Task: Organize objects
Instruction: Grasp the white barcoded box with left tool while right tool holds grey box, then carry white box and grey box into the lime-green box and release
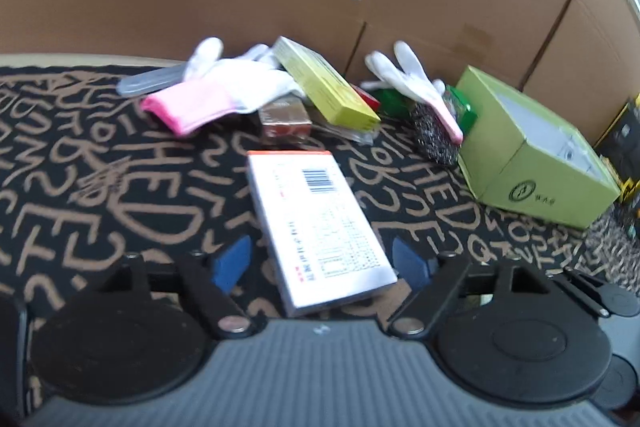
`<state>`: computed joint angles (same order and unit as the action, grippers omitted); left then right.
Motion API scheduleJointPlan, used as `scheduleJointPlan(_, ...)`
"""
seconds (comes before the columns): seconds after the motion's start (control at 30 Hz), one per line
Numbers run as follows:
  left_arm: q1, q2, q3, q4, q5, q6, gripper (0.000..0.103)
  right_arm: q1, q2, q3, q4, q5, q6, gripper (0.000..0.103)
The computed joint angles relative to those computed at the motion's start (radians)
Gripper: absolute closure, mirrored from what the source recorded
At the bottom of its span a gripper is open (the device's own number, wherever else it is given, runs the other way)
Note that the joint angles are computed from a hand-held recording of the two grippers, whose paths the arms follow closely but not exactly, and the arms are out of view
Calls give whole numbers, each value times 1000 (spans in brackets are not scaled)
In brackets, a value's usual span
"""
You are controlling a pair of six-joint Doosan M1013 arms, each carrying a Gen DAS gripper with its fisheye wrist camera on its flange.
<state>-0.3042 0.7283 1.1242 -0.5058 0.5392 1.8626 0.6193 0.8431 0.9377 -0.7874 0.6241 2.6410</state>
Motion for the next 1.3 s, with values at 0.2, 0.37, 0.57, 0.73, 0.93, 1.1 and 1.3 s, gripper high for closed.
scheduleJointPlan(0.2, -42, 43, -72, 239, 19, -140, 11, 3, 24, -41, 4, 39, 29, 26)
scheduleJointPlan(0.37, -57, 55, -84, 403, -5, -202, 28, -1, 19, -29, -11, 26, 42, 39)
scheduleJointPlan(0.57, -43, 39, -67, 290, 7, -129, 34, 2, 0, 4, -71, 10, 127, 39)
scheduleJointPlan(0.73, -36, 8, -38, 155, -17, -29, 34, 9, -36, 54, -233, 26, 278, 39)
scheduleJointPlan(0.93, -45, -24, -42, -155, -47, 290, 34, 6, -77, 107, -464, 102, 458, 39)
scheduleJointPlan(1.1, -72, 9, -139, -291, 0, 445, 34, -10, -94, 123, -558, 198, 512, 39)
scheduleJointPlan(1.3, -103, 149, -408, -278, 173, 374, 34, -57, -112, 150, -594, 186, 572, 39)
